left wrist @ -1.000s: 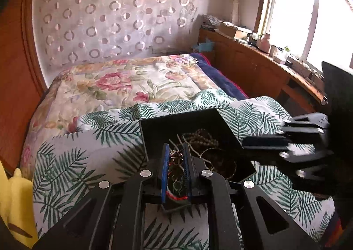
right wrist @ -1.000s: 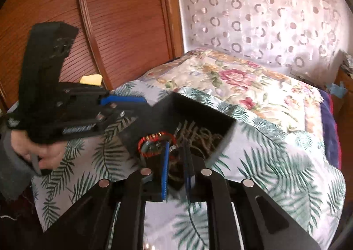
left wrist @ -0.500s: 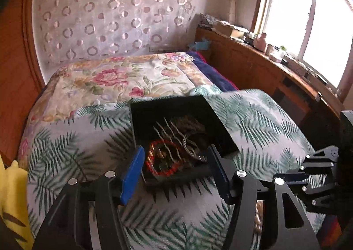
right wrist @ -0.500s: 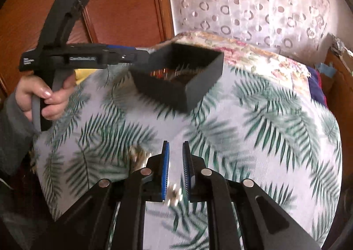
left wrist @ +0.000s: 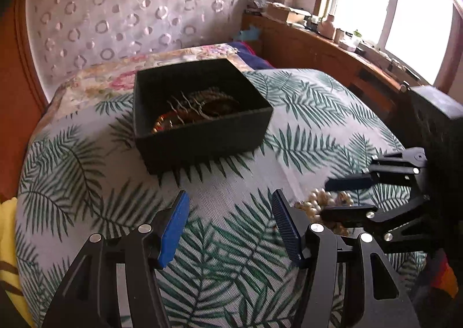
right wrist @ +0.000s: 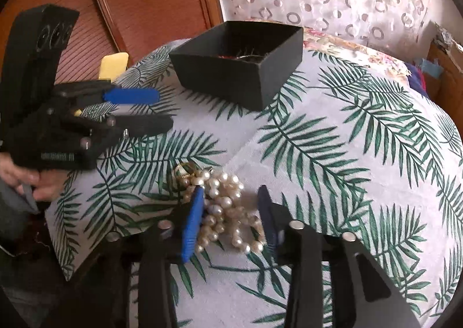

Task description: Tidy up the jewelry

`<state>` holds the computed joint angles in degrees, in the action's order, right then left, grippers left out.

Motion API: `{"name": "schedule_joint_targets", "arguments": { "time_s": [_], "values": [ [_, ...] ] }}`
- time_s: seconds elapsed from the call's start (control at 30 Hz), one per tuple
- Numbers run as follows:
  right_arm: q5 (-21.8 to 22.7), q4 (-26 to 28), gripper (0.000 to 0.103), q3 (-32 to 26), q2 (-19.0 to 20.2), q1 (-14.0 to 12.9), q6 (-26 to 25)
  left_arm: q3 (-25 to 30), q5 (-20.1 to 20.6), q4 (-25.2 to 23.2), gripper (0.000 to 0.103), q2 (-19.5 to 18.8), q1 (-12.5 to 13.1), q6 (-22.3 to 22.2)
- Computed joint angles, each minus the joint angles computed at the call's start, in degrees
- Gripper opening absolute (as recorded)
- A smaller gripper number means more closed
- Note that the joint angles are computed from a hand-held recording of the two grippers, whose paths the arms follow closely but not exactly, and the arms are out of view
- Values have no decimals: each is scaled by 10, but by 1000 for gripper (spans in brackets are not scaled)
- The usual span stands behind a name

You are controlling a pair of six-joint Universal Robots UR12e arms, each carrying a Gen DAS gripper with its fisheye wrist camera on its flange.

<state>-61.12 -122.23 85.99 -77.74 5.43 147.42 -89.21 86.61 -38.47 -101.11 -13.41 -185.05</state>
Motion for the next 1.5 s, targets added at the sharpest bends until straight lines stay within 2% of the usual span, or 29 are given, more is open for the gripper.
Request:
{"name": "schedule_joint_targets", "arguments": {
  "time_s": [0.03,0.07,0.1,0.2,0.6,0.8,1.0,1.1,1.23,1.4,1.5],
  "values": [
    [-6,-8,41,2,-1,2,0,-1,-2,-3,56,0,-1,1],
    [-5,-11,34,3,-1,3,0,-2,-4,-6,56,1,-1,3],
    [12,0,19,1,0,1,-3,-2,-5,-7,56,1,-2,4],
    [17,-4,9,4,-4,-2,-17,-5,-10,-12,56,1,-4,6],
    [2,-99,9,19,-21,-42,53,-1,-33,-20,56,-3,-13,22],
    [-2,-134,9,14,-21,-53,75,4,-31,-30,56,-8,-18,32],
    [-2,-145,9,11,-19,-55,85,9,-25,-35,43,-12,-21,40],
    [-1,-144,9,10,-17,-54,85,7,-23,-35,25,-11,-23,45],
    [3,-145,9,9,-17,-49,81,6,-30,-37,24,-10,-22,48],
    [18,-154,9,-3,-13,-44,80,4,-30,-25,24,-5,-15,32],
    [32,-163,9,-17,-8,-40,80,10,-19,-15,24,-5,-12,29]
  ]
}}
